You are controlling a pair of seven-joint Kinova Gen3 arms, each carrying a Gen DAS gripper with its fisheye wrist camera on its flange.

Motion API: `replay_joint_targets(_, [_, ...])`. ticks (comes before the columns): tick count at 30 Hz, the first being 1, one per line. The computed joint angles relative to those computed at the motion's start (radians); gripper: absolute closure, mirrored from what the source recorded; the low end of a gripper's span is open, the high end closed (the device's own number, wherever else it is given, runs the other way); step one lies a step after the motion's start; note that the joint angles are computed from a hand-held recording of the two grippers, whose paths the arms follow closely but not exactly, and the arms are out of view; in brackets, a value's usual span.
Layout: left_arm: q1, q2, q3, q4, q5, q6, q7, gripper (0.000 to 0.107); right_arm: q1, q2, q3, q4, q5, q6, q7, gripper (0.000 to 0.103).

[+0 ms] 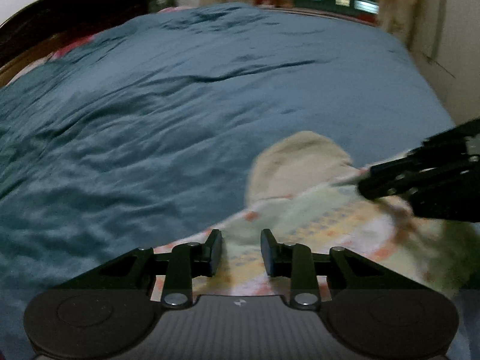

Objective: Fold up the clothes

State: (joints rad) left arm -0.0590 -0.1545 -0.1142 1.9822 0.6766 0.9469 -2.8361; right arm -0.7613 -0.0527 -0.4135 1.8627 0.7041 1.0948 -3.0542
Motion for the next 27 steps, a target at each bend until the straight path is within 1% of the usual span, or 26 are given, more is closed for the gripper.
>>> replay_joint_targets(4, [-0.021,0.0,-0.023,-0.017,0.008,0.018,0.011,0.078,0.004,-0.011,-0.002,0.001,0.043,0.008,-0.036,0.086])
replay_joint_targets(7, [-0.04,-0.011,-0.057,-0.026,0.037,0.076,-0.029,0.078,-0.013,-0.028,-0.03,-0.012,0.055,0.039,-0.016,0.085])
replay_joint_targets(9, [-0.054,-0.018,-0.078,-0.027,0.055,0.126,-0.061,0.077,-0.022,-0.039,-0.038,-0.016,0.026,0.019,0.031,0.084])
replay_joint_targets(11, [-0.068,-0.03,-0.09,-0.021,0.064,0.161,-0.088,0.077,-0.026,-0.029,-0.045,-0.025,0.001,0.01,0.072,0.083])
replay_joint_targets(13, [-0.081,-0.042,-0.1,-0.014,0.062,0.191,-0.107,0.077,-0.026,-0.003,-0.036,-0.031,-0.022,-0.016,0.109,0.083])
replay_joint_targets(16, [-0.099,-0.055,-0.12,-0.003,0.056,0.236,-0.144,0.077,-0.03,0.043,-0.01,-0.043,-0.015,-0.037,0.121,0.083])
replay_joint_targets(20, [-0.117,-0.085,-0.141,0.021,0.04,0.267,-0.195,0.077,-0.031,0.054,0.028,-0.05,0.016,-0.067,0.089,0.083])
replay_joint_targets(22, [-0.124,-0.096,-0.163,0.029,0.041,0.288,-0.229,0.076,-0.029,0.059,0.04,-0.056,0.029,-0.079,0.078,0.083])
replay_joint_targets(27, [-0.153,-0.101,-0.181,0.043,0.028,0.303,-0.256,0.076,-0.07,0.044,0.01,-0.076,0.005,-0.049,0.143,0.082])
